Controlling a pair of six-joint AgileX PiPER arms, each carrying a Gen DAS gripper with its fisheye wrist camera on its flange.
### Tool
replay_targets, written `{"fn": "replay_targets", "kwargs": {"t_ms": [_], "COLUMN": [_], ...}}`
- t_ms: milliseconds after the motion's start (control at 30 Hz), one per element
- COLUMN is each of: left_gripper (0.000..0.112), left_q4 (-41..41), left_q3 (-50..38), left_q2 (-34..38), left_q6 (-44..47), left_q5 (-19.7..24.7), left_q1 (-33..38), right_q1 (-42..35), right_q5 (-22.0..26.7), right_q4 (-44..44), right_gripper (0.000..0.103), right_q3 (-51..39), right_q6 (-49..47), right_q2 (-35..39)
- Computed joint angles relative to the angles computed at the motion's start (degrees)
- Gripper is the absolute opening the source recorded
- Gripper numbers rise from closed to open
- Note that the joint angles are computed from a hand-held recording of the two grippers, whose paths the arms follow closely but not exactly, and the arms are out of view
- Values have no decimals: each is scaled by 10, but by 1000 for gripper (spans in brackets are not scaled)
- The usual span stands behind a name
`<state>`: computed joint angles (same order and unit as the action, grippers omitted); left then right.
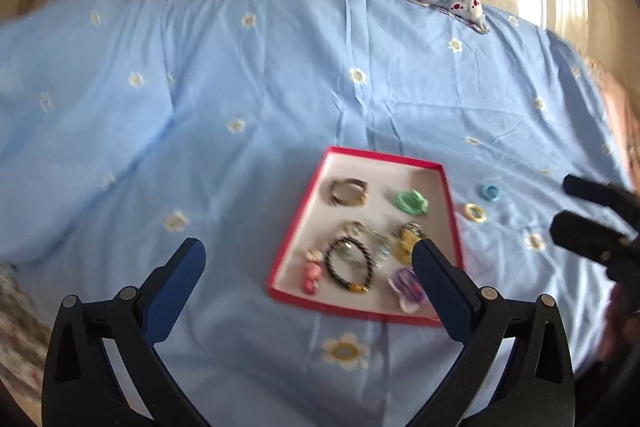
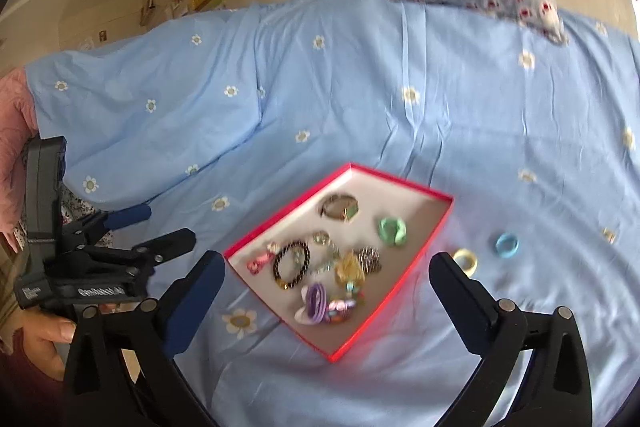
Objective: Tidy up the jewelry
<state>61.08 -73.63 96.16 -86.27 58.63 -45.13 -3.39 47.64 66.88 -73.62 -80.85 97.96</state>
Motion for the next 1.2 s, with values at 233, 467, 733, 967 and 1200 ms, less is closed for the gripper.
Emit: {"fn": "replay_targets", "kwargs": {"t_ms": [233, 467, 733, 967, 1200], "left_gripper": [103, 103, 103, 103, 103], "left_q4": [19, 27, 13, -1, -11], "left_q3": [34, 67, 79, 76, 67], "left_q2": [23, 39, 44, 50, 58], "left_q6": [-75, -140, -151, -135, -118], "left_q5": [3, 12, -3, -5, 2], "left_q1": [-11, -22, -20, -18, -18], "right_q1": [-4, 0, -2, 1, 3], "right_q5": [-41, -71, -86, -95, -96], "right_q4": [133, 184, 205, 187, 181], "right_gripper": [103, 103, 103, 103, 103], "right_q3": [96, 146, 151, 145, 143], "right_q6": [-143, -224, -247, -231, -224], "right_q2": [4, 25, 35, 45, 48]}}
